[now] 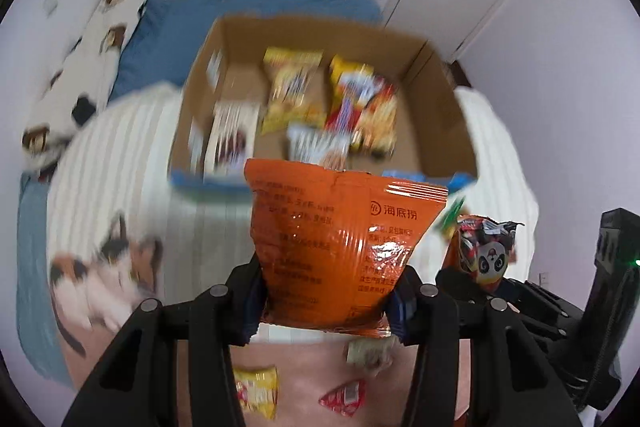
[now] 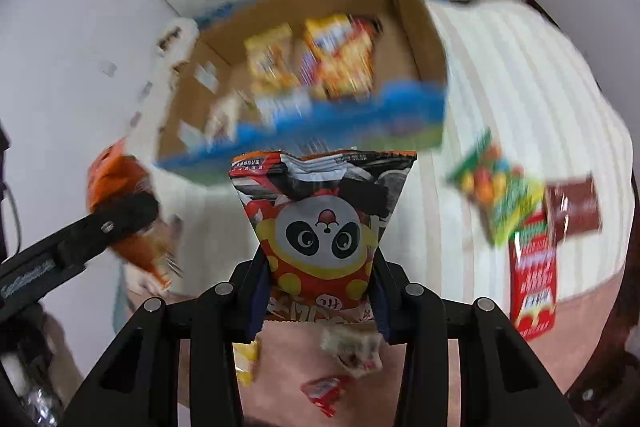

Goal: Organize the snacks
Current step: 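Carry the orange chip bag and panda bag into the box and open both tools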

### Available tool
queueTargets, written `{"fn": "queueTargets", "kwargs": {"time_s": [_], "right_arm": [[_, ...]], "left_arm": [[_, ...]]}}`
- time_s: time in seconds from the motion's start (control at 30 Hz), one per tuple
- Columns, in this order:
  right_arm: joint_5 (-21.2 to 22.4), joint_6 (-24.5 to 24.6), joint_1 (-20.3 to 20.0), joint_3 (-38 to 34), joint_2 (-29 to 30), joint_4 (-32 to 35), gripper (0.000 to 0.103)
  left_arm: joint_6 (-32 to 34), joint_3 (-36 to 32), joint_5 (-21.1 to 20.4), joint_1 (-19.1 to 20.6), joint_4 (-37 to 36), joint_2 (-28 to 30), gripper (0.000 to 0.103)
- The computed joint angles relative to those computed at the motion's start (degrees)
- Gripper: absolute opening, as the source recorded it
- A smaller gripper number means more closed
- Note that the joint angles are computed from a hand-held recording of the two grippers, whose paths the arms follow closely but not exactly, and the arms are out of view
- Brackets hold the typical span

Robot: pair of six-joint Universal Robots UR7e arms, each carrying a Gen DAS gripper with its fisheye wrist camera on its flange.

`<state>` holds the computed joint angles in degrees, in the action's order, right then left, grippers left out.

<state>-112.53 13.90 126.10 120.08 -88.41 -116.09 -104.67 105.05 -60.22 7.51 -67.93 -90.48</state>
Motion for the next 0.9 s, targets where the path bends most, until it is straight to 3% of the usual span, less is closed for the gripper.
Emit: {"fn": "queueTargets", "kwargs": {"time_s": [0.2, 0.4, 0.6, 0.8, 0.83, 0.9], "right_arm": [[-2.4, -2.1, 0.0, -11.3, 8.6, -0.8, 0.045], [-4.2, -0.8, -2.8, -19.5, 17.4, 1.7, 0.045], [-6.5, 1.2, -5.1, -21.6, 22.3, 3.2, 0.045], [-8.7, 2.7, -6.2, -21.7, 24.6, 3.8, 0.045], [-8.5, 3.0, -6.5, -22.0, 25.0, 4.5, 0.047], [-8.6, 5.3, -7.2, -23.6, 26.5, 8.6, 0.067]], "left_arm": [[7.7, -7.9, 5.2, 7.4, 3.7, 2.7, 0.047], [16.7, -11.0, 3.6, 18.7, -0.5, 4.5, 0.047], [21.3, -11.3, 3.3, 27.7, -1.9, 6.1, 0.047], [24.1, -11.2, 2.5, 33.2, -1.7, 7.7, 0.047], [24.8, -11.1, 1.6, 34.4, -2.1, 7.9, 0.047], [25.0, -10.8, 1.0, 36.0, -2.5, 8.0, 0.054]]}}
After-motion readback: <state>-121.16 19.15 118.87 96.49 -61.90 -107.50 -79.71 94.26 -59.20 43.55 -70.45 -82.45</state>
